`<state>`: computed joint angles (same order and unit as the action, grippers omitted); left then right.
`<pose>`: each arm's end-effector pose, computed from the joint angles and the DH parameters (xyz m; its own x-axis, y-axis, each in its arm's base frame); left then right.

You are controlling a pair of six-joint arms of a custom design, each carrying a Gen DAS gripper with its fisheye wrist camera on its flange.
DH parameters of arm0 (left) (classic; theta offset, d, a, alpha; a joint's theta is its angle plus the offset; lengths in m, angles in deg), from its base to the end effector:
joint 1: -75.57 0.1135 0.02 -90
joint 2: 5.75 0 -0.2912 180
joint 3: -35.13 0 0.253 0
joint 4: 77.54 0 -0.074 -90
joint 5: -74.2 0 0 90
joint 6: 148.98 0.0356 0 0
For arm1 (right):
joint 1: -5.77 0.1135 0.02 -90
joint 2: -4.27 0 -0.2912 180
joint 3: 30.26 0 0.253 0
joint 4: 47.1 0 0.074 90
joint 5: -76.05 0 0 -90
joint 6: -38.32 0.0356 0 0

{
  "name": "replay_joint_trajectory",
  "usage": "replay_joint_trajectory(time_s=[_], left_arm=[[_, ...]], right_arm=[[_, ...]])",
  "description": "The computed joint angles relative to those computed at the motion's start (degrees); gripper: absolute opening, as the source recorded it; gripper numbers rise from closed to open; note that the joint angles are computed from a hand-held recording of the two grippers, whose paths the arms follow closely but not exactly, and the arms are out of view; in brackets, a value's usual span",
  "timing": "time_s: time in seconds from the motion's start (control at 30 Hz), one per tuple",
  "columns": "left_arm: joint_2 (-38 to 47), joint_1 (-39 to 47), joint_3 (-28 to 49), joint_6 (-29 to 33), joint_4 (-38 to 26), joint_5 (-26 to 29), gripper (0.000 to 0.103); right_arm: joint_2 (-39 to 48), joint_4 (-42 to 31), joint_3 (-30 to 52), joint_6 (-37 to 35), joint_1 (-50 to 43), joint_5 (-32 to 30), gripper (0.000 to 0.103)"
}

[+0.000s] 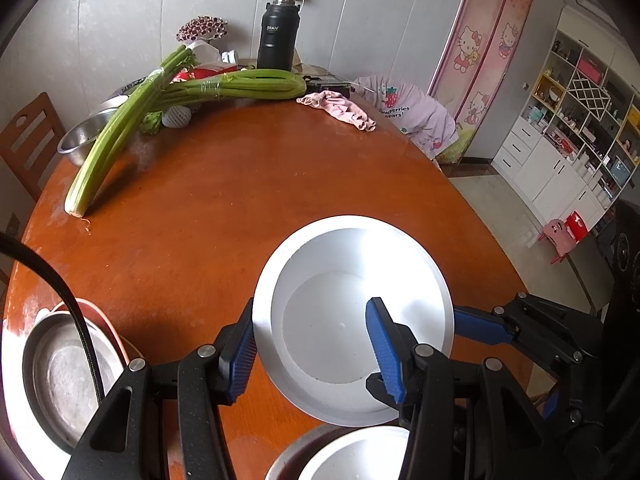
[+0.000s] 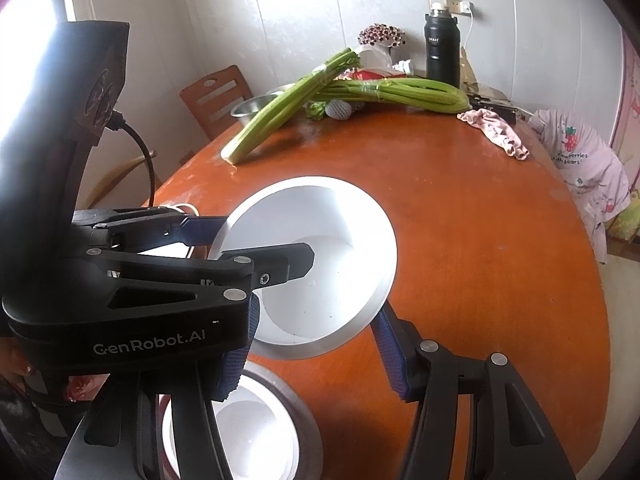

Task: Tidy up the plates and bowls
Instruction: 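Lift and carry the red-printed bowl over the nested bowls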

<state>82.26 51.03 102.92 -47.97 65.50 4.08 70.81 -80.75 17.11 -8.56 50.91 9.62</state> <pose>0.2729 -0.1379 0.2268 -0.6438 0.4914 -0.5866 0.6940 0.6979 -0.1770 0.1564 0.1370 0.2126 -0.7378 0.1468 -0.6589 0.0343 0.9830 0.1805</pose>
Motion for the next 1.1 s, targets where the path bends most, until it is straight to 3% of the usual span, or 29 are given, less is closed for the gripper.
replay_joint_trajectory(time_s=[0.47, 1.1], left_arm=[[-8.07, -0.13, -5.06, -0.58, -0.53, -0.06, 0.052], [-21.02, 2.57, -13.15, 0.85, -2.97, 2.01, 0.052]], right_arm=[[-2.89, -5.38, 1.02, 5.21, 7.58, 6.17, 0.06], [-1.0, -15.49, 4.33, 20.5, 25.46, 17.61, 0.06]])
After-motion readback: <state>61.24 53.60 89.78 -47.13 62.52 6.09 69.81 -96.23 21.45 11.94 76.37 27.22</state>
